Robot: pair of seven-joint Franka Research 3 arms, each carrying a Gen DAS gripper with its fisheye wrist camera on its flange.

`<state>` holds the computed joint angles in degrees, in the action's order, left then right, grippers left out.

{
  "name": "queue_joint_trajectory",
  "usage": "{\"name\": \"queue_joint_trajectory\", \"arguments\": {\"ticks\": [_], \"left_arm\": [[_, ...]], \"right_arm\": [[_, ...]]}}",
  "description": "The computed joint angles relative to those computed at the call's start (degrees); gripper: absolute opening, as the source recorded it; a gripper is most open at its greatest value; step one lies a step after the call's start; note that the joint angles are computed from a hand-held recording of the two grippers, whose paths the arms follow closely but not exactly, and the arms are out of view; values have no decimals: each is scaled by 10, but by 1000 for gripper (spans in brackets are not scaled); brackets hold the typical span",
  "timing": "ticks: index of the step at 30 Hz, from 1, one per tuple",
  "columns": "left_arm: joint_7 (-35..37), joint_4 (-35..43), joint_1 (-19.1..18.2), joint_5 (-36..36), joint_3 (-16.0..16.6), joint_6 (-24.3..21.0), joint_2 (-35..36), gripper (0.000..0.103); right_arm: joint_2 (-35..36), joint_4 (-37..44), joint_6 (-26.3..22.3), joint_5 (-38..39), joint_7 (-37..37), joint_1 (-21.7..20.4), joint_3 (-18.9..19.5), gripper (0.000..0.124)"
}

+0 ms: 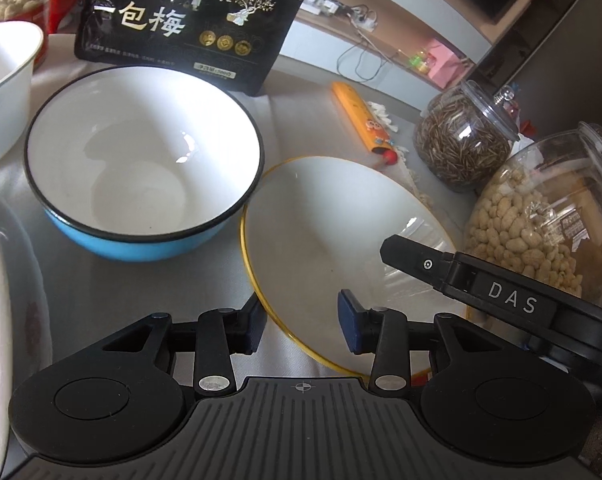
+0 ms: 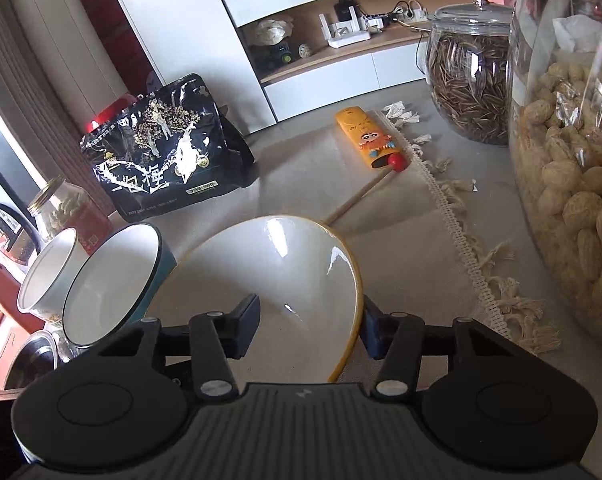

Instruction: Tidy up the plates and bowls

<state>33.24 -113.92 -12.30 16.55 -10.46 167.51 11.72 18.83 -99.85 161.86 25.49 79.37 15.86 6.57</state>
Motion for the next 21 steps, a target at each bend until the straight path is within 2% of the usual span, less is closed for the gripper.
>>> {"name": "queue_joint_trajectory", "arguments": {"ticks": [3, 5, 13, 16, 18, 21], "left_arm": [[49, -52, 24, -69, -30, 11, -40, 43], [70, -86, 25, -101, -36, 16, -67, 42], [43, -202, 6, -111, -15, 15, -177, 41], [41, -234, 1, -106, -11, 1, -216, 41], [62, -254, -15, -135, 4, -3, -234, 41], [82, -274, -29, -163, 16, 13, -248, 36]], "right_arm": [[-25, -36, 28, -24, 1, 18, -4, 54], [-42, -57, 37, -17, -13, 18, 6, 54], [-100, -128, 34, 101, -103, 14, 44, 54], [-119, -150, 18, 152, -136, 22, 44, 54], [-132, -164, 2, 186, -155, 27, 42, 54], [-147, -183, -5, 214, -177, 39, 35, 54]]}}
